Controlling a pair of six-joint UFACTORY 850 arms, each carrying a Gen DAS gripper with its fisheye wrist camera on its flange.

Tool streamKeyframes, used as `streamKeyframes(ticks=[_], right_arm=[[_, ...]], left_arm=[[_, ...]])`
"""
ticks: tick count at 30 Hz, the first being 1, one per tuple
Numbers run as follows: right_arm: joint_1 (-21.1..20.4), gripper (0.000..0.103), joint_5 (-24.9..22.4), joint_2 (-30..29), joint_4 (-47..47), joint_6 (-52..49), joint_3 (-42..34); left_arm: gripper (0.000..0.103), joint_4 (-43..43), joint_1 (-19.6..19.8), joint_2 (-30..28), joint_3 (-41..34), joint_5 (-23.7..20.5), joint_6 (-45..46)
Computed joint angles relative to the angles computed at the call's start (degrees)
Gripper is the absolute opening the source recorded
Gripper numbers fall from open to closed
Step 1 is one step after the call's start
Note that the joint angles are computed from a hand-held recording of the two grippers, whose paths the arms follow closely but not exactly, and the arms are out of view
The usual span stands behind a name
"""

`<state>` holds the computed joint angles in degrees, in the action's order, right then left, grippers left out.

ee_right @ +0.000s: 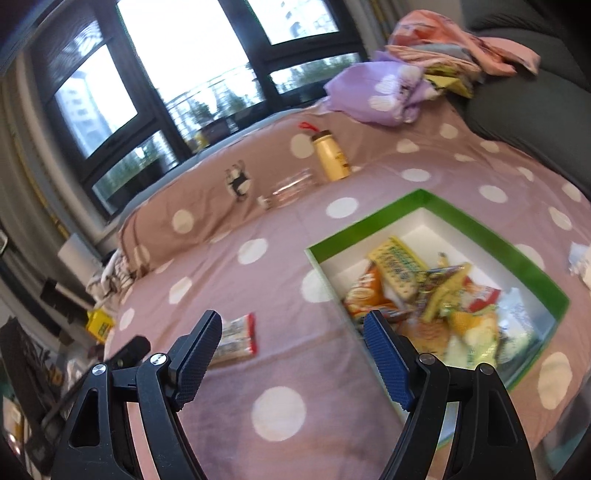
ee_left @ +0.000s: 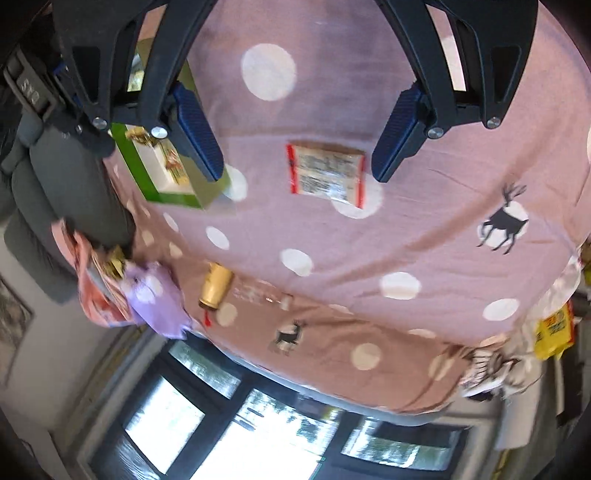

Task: Organize snacks
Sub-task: 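Move the right gripper back to the white pack with red ends, then grasp the white pack with red ends with the right gripper and lift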

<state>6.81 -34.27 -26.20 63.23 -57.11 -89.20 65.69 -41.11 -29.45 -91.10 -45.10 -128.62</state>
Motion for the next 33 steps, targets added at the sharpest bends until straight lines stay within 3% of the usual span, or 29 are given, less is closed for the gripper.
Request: streamKeyframes(ticks=[3,4,7,10,16,21,23,25,30,31,33], right_arm=[[1.25,0.081,-3.43,-1.74,-2.66,2.23,-2.54],[1.72,0.087,-4.71,-2.53,-3.83,3.66,-3.73],[3.01,0.089,-7.88,-4.71,-6.58,7.59,-7.35],[4.65,0.089,-14.85,-10.93,-8.55,12.32,-16.54],[8.16,0.089,-20.97,-25.44,-16.59,22.92,-34.29],[9.14,0.088,-29.69,-36.82,-20.11,29.83,-48.05],[9.47,0.085,-30.38,-37.91,-21.36,29.72,-49.25],[9.71,0.085,-30.66,-38.6,-21.97,28.83,-50.05],[9.98,0.085,-27.91,-36.42,-20.62,23.77,-45.73],[9.97,0.085,-28.19,-36.53,-20.56,23.23,-45.9],[9.92,0.084,-29.95,-36.7,-19.5,21.94,-46.02]], left_arm=[[0.083,-3.13,0.35,0.09,0.8,-2.75,0.6],[0.082,-5.35,0.78,-0.3,0.6,-3.6,2.03],[0.082,-10.13,2.22,-1.19,0.83,-3.5,5.54],[0.081,-12.92,3.98,-1.5,2.05,-0.09,7.13],[0.076,-15.29,6.77,-2.07,3.99,9.4,9.23],[0.072,-18.63,8.03,-3.61,2.72,13.59,13.37],[0.068,-21.01,8.48,-4.44,1.9,14.77,15.88],[0.066,-21.97,8.29,-5.69,-0.09,12.26,18.16],[0.065,-21.61,8.55,-6.65,-1.11,13.59,18.93],[0.062,-21.68,8.47,-6.79,-1.39,13.25,19.15],[0.045,-21.8,8.66,-6.82,-1.23,14.95,19.41]])
